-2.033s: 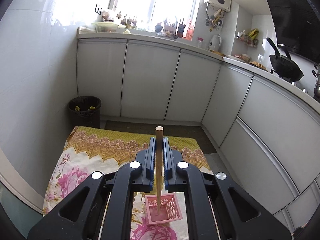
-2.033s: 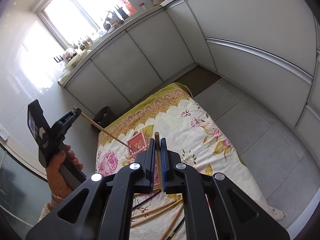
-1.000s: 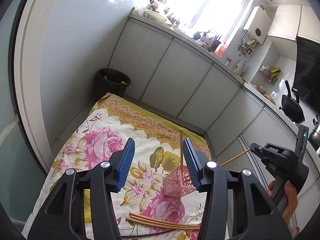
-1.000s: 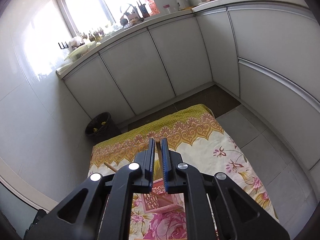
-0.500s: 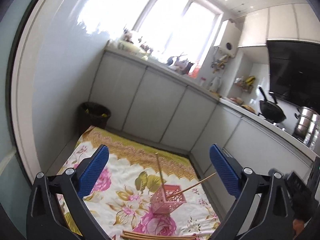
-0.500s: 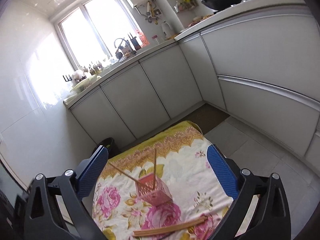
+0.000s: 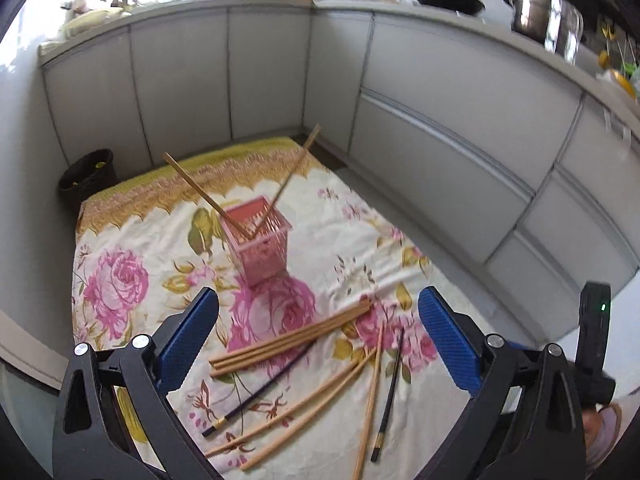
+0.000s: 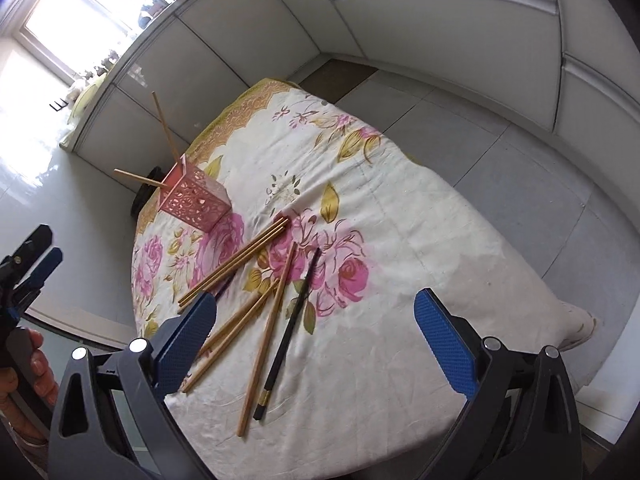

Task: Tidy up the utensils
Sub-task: 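Return both tools to the chopstick pile and close the left tool on one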

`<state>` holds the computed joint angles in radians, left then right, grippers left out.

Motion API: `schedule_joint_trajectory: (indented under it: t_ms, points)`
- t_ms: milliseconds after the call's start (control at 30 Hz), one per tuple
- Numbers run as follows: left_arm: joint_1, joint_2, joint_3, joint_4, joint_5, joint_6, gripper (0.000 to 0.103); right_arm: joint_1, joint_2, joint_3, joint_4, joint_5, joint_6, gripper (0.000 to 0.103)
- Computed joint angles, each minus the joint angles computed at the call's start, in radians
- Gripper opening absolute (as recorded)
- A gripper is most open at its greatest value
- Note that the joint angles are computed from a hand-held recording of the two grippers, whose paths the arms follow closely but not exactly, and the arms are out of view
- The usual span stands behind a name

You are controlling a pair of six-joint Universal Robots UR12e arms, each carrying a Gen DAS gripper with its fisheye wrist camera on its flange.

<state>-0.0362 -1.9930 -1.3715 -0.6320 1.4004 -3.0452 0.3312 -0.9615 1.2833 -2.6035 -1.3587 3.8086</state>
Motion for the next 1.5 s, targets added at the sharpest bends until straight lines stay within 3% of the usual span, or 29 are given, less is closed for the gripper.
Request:
schedule_joint_trajectory:
  t_ms: [133, 267, 367, 567, 767, 933, 1000, 1167, 1267, 1500]
  points:
    - [-0.041, -0.049, 0.086, -0.242, 0.122, 0.236, 0.089, -0.013, -0.001, 0.013, -0.007, 0.039, 0.08, 0.097]
    - [-0.048, -0.104, 0.176, -0.444, 0.114, 0.313, 0.071, -0.038, -0.012, 0.044, -0.031, 0.056, 0.215, 0.097]
    - [-0.053, -0.156, 0.25, -0.551, 0.098, 0.279, 0.066, -0.05, -0.014, 0.056, -0.026, 0.079, 0.268, 0.097]
    - [-0.061, -0.267, 0.404, -0.724, 0.035, 0.13, 0.063, -0.059, -0.021, 0.066, -0.024, 0.068, 0.276, 0.097]
    - [-0.084, -0.344, 0.515, -0.837, 0.081, 0.098, 0.063, -0.07, -0.023, 0.075, -0.007, 0.081, 0.315, 0.097]
    - [-0.094, -0.378, 0.564, -0.881, 0.102, 0.086, 0.063, -0.073, -0.018, 0.069, 0.021, 0.103, 0.316, 0.097]
    - [-0.095, -0.383, 0.572, -0.883, 0.094, 0.092, 0.057, -0.074, -0.017, 0.066, 0.038, 0.109, 0.314, 0.097]
    - [-0.107, -0.404, 0.599, -0.903, 0.107, 0.11, 0.026, -0.074, -0.017, 0.065, 0.05, 0.116, 0.313, 0.097]
    - [-0.11, -0.407, 0.599, -0.903, 0.113, 0.11, 0.019, -0.075, -0.02, 0.069, 0.048, 0.116, 0.311, 0.097]
    - [-0.132, -0.389, 0.544, -0.831, 0.149, 0.116, 0.016, -0.073, -0.013, 0.054, 0.075, 0.127, 0.295, 0.097]
